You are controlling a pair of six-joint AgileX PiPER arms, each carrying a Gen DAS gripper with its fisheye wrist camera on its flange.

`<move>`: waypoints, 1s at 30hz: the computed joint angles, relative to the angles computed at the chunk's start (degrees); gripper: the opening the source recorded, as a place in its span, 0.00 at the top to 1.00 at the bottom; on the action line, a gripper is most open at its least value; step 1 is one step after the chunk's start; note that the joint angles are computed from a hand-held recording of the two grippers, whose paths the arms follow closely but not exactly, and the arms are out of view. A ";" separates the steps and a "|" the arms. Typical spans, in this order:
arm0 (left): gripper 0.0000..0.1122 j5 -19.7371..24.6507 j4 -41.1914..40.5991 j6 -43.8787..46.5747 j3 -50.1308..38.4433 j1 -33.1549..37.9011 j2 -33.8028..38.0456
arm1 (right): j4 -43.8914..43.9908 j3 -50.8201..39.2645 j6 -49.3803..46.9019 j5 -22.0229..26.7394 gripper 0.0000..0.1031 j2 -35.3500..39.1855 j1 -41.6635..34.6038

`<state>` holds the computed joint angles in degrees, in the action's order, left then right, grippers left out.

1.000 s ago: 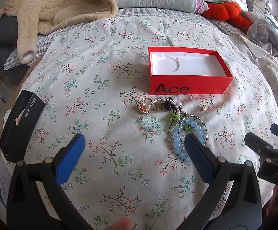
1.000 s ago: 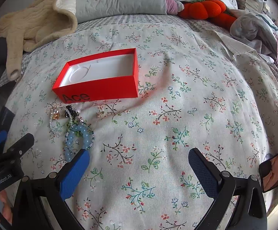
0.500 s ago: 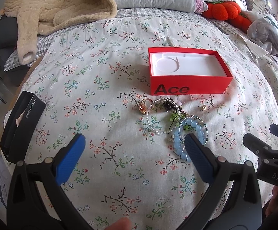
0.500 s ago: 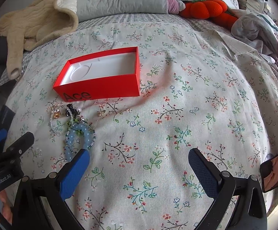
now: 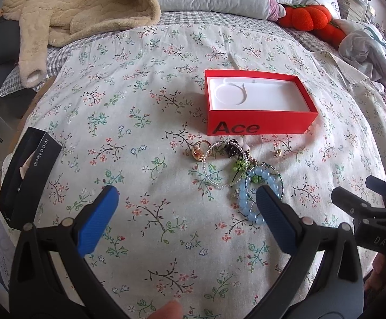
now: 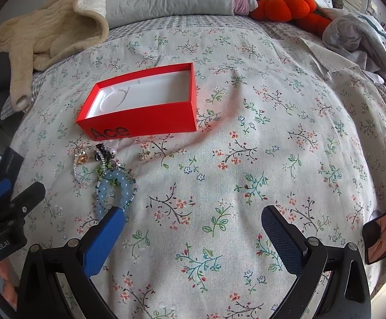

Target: Organize jewelry

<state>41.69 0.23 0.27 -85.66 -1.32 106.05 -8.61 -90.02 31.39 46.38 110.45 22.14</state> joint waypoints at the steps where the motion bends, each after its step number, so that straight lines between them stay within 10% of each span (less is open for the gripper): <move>1: 0.08 1.74 -1.15 1.36 -2.08 0.52 0.89 | 2.84 -1.25 -1.90 0.76 0.00 0.51 -0.83; 8: 0.23 19.14 -17.23 10.85 -22.93 6.72 13.22 | 28.43 -15.59 -21.81 10.03 0.14 10.16 -7.66; 13: 0.71 19.35 -28.23 15.89 -22.89 9.99 17.58 | 34.33 -16.15 -25.52 9.41 0.54 13.76 -9.21; 25: 0.72 20.56 -24.19 15.70 -27.09 7.39 22.69 | 35.49 -28.71 -25.53 15.58 0.58 23.13 -8.58; 30: 0.75 20.15 -22.68 14.40 -28.61 7.10 24.50 | 34.81 -34.30 -25.31 17.80 0.75 27.12 -8.20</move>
<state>61.84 -22.45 14.67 -114.27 5.78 130.55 26.20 -124.33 6.08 64.17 137.57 13.95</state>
